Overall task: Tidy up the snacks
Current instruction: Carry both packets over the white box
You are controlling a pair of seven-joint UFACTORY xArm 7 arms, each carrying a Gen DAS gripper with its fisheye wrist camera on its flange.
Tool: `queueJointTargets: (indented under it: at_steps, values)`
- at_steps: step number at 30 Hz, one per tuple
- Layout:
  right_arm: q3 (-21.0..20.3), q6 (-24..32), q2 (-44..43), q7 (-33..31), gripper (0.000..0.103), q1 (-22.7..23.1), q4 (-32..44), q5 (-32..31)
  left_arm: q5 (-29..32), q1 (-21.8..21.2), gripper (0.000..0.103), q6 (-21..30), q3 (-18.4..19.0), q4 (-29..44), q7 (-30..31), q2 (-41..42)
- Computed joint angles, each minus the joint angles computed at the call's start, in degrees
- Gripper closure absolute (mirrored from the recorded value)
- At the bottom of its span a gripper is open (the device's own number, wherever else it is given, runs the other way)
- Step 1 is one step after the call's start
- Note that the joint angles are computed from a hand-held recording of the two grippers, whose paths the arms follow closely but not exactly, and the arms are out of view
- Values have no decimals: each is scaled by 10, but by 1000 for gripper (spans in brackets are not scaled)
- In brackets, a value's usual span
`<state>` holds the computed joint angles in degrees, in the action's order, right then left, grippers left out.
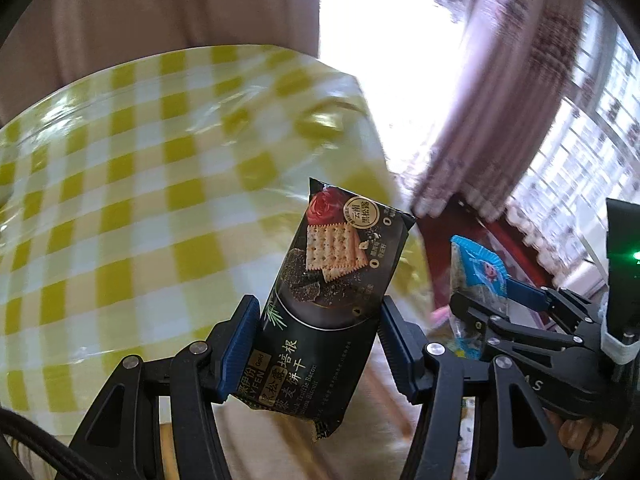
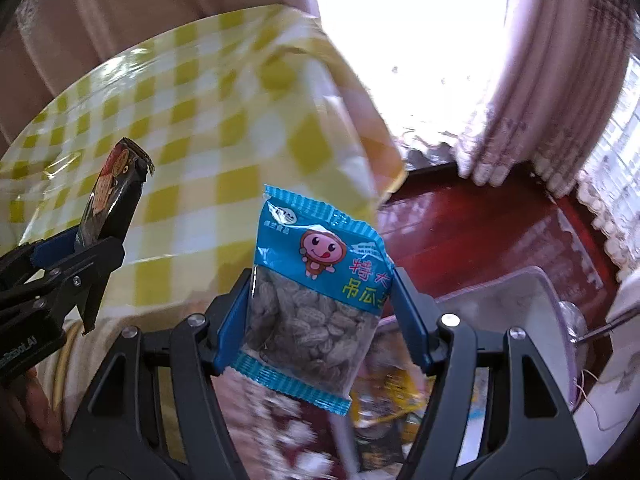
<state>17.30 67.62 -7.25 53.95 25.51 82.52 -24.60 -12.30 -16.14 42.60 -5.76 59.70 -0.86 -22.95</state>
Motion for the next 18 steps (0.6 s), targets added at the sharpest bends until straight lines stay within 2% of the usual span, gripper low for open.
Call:
queueJointTargets:
  at_steps: [18]
  values:
    - [8,74,-178,-13,33,-80,-154,51,-63,-87,43,23,-41,31,30,47]
